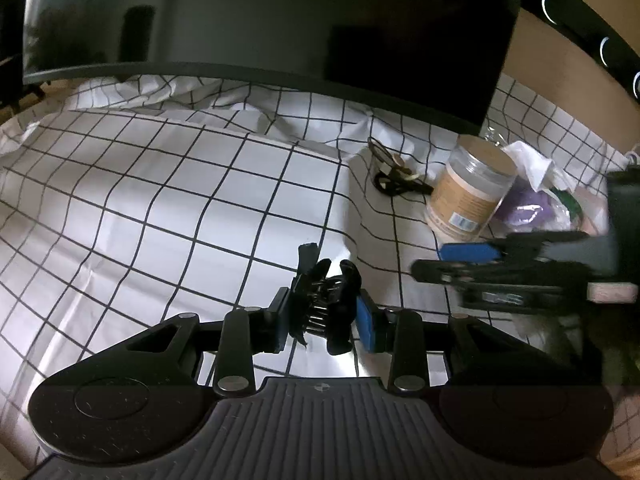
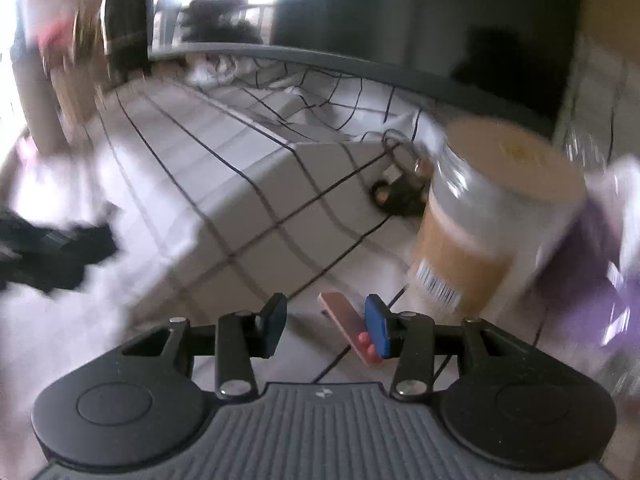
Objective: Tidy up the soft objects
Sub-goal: 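Grasp the pink-and-red stick with the right tool while the left tool holds the black toy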
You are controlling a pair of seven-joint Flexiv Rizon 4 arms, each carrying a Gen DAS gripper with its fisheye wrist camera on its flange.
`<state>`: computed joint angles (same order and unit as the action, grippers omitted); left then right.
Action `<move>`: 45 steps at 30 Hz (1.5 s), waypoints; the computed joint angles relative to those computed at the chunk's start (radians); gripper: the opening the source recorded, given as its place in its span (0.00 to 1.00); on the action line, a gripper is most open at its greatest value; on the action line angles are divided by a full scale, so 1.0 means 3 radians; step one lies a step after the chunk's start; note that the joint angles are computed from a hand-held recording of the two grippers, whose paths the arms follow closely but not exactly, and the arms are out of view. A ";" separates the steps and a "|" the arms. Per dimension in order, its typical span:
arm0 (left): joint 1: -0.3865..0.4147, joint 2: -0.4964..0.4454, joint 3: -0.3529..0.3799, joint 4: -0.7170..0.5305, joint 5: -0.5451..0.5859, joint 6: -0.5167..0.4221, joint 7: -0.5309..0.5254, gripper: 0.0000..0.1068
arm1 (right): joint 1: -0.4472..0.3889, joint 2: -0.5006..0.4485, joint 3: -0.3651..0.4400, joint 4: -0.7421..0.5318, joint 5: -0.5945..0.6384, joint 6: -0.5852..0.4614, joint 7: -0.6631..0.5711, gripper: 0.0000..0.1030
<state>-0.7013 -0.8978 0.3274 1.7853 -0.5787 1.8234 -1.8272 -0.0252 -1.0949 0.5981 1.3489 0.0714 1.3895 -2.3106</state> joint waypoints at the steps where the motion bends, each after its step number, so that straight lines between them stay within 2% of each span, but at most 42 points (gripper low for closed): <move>1: 0.0047 -0.0002 -0.0051 -0.0009 0.0015 0.0023 -0.0010 0.35 | -0.0124 -0.0008 0.0155 0.0032 0.0052 -0.0028 -0.0061 0.42; 4: 0.0126 -0.0009 -0.0143 -0.0055 0.0051 0.0032 0.0007 0.35 | -0.0200 -0.0002 0.0226 0.0229 0.0015 0.0374 -0.0324 0.43; 5: 0.0120 -0.0012 -0.0139 -0.0069 0.0060 0.0018 0.0024 0.35 | -0.0214 -0.0010 0.0224 0.0260 -0.0066 0.0413 -0.0366 0.43; 7: 0.0105 -0.0003 -0.0134 -0.0075 0.0086 -0.0010 0.0052 0.35 | -0.0250 -0.0029 0.0218 0.0252 -0.0229 0.0262 -0.0376 0.43; 10: 0.0037 0.0019 -0.0080 -0.0042 0.0080 -0.0084 0.0033 0.35 | -0.0381 -0.0089 0.0372 0.0227 -0.0322 0.0035 -0.0576 0.43; 13: -0.0081 0.0037 0.0052 0.0007 0.0074 -0.0176 -0.0062 0.35 | -0.0354 -0.0120 0.0357 0.0190 -0.0302 0.0037 -0.0708 0.43; 18: -0.0176 0.0050 0.0166 0.0059 0.0124 -0.0171 -0.0257 0.35 | -0.0276 -0.0124 0.0288 -0.0008 -0.0118 -0.0195 -0.0614 0.43; 19: -0.0173 0.0046 0.0160 0.0053 0.0134 -0.0158 -0.0282 0.35 | -0.0287 -0.0111 0.0300 -0.0034 -0.0066 -0.0298 -0.0611 0.40; 22: -0.0190 0.0010 0.0171 -0.0009 0.0153 -0.0188 -0.0325 0.35 | -0.0269 -0.0041 0.0237 -0.0032 0.0045 -0.0416 -0.0659 0.20; 23: -0.0204 -0.0005 0.0188 -0.0039 0.0162 -0.0224 -0.0334 0.35 | -0.0234 -0.0015 0.0187 -0.0035 0.0079 -0.0425 -0.0652 0.19; 28: -0.0342 -0.0093 0.0409 -0.0189 0.0283 -0.0448 -0.0484 0.35 | -0.0097 0.0117 0.0012 0.0003 0.0257 -0.0386 -0.0678 0.19; 33: -0.0420 -0.0172 0.0602 -0.0328 0.0405 -0.0573 -0.0732 0.35 | -0.0157 0.0261 0.0087 0.0095 0.0426 -0.0388 -0.0821 0.19; 34: -0.0432 -0.0217 0.0646 -0.0369 0.0421 -0.0464 -0.0818 0.35 | -0.0169 0.0292 0.0100 0.0101 0.0466 -0.0392 -0.0832 0.19; 37: -0.0586 -0.0273 0.0973 -0.0524 0.0472 -0.0565 -0.0944 0.35 | -0.0260 0.0403 0.0194 0.0099 0.0617 -0.0433 -0.0887 0.19; 39: -0.0696 -0.0341 0.1251 -0.0703 0.0535 -0.0657 -0.1021 0.35 | -0.0372 0.0488 0.0295 0.0045 0.0779 -0.0503 -0.0920 0.19; 41: -0.0704 -0.0400 0.1407 -0.0931 0.0630 -0.0704 -0.1048 0.35 | -0.0498 0.0538 0.0407 -0.0030 0.0951 -0.0544 -0.1019 0.19; 45: -0.0512 -0.0586 0.1474 -0.1652 0.0808 -0.0848 -0.1028 0.35 | -0.0734 0.0626 0.0540 -0.0207 0.1302 -0.0451 -0.1213 0.19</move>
<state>-0.8547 -1.0737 0.7695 1.2897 -0.3363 1.5688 -2.1357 -0.2454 -0.9070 0.7601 1.2868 0.4619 1.2543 -2.6743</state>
